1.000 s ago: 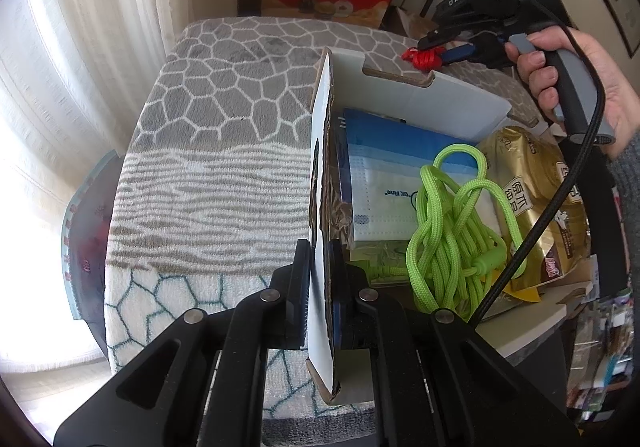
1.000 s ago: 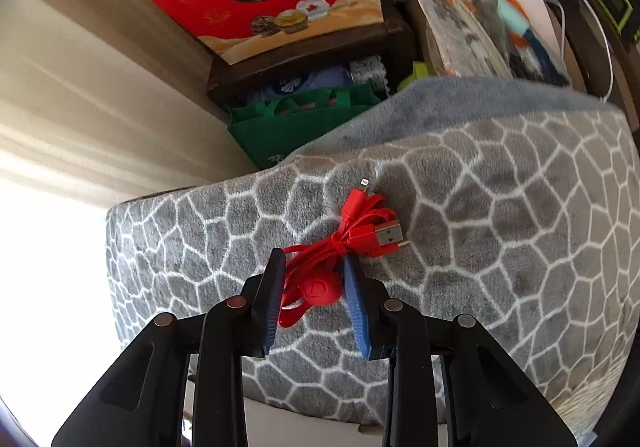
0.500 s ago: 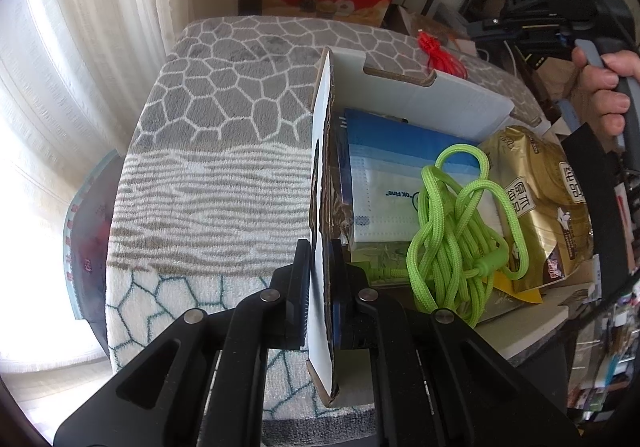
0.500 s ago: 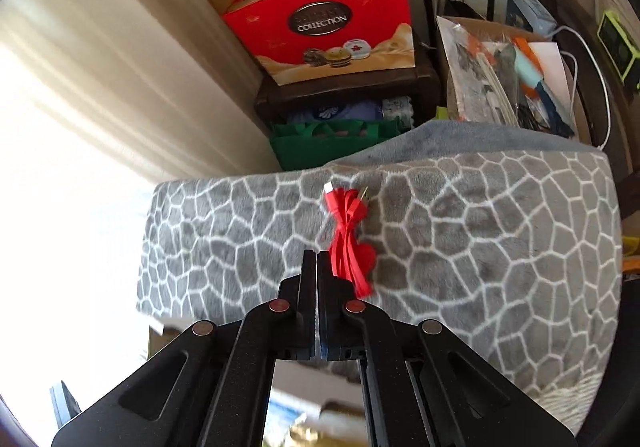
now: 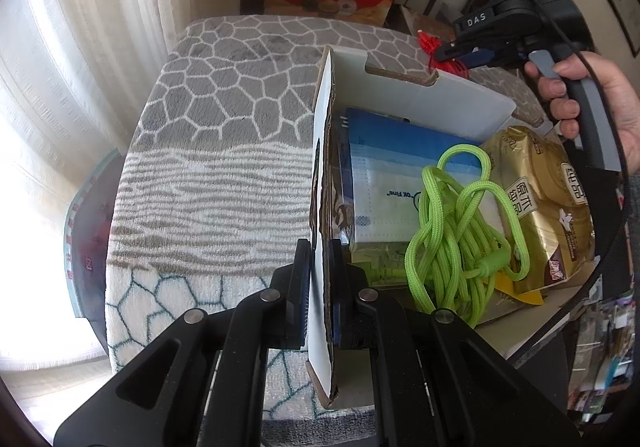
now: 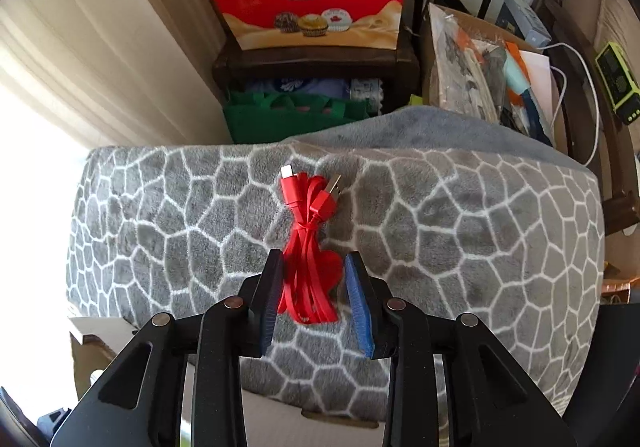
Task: Organize objects
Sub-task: 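Grasp the red cable with the right tool and lift it, then carry the red cable into the box and release it beside the green cable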
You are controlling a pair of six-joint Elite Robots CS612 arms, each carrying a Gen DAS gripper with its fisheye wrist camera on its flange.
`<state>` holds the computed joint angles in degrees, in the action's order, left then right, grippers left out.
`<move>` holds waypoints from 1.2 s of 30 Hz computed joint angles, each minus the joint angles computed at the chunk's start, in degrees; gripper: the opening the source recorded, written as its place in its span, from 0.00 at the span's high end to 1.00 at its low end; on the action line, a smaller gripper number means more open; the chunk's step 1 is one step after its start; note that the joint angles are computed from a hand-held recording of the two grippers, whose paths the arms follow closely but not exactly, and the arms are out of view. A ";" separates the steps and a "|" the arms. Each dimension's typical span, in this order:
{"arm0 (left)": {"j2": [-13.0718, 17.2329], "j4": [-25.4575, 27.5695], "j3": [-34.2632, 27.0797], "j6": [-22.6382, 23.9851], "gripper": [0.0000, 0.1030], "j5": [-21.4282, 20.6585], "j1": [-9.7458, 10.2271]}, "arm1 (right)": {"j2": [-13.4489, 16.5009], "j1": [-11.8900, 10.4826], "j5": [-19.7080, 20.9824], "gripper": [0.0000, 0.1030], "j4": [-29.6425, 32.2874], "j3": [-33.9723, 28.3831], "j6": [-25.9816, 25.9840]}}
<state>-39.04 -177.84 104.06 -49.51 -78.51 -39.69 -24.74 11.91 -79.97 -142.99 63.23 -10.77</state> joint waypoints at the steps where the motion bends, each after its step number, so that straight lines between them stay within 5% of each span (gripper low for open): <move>1: 0.00 0.09 -0.03 -0.01 0.93 0.03 -0.01 | 0.13 0.07 -0.44 0.70 -0.12 -0.10 -0.12; 6: -0.06 0.37 -0.11 -0.08 0.93 0.11 -0.08 | -0.27 -0.02 -0.27 0.79 -2.19 0.89 -0.47; 7: -0.05 0.32 -0.10 0.00 0.93 0.10 -0.07 | -0.57 -0.17 0.55 0.92 -2.98 1.44 -0.71; 13: 0.05 0.26 -0.16 -0.14 0.93 0.10 -0.06 | -3.52 -0.99 4.26 0.92 -5.71 5.75 -1.27; 24: 0.45 1.11 -0.84 -0.39 0.93 -0.14 0.15 | -13.80 -2.44 16.12 0.92 -11.15 20.81 -9.89; 36: 0.71 1.19 -1.02 -1.14 0.93 -1.48 0.41 | -15.72 -1.76 16.48 0.92 -4.46 27.39 -15.34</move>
<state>-38.33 -176.65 103.04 -50.65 -79.99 -39.28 -40.47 10.15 -63.49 -147.46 90.62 -26.10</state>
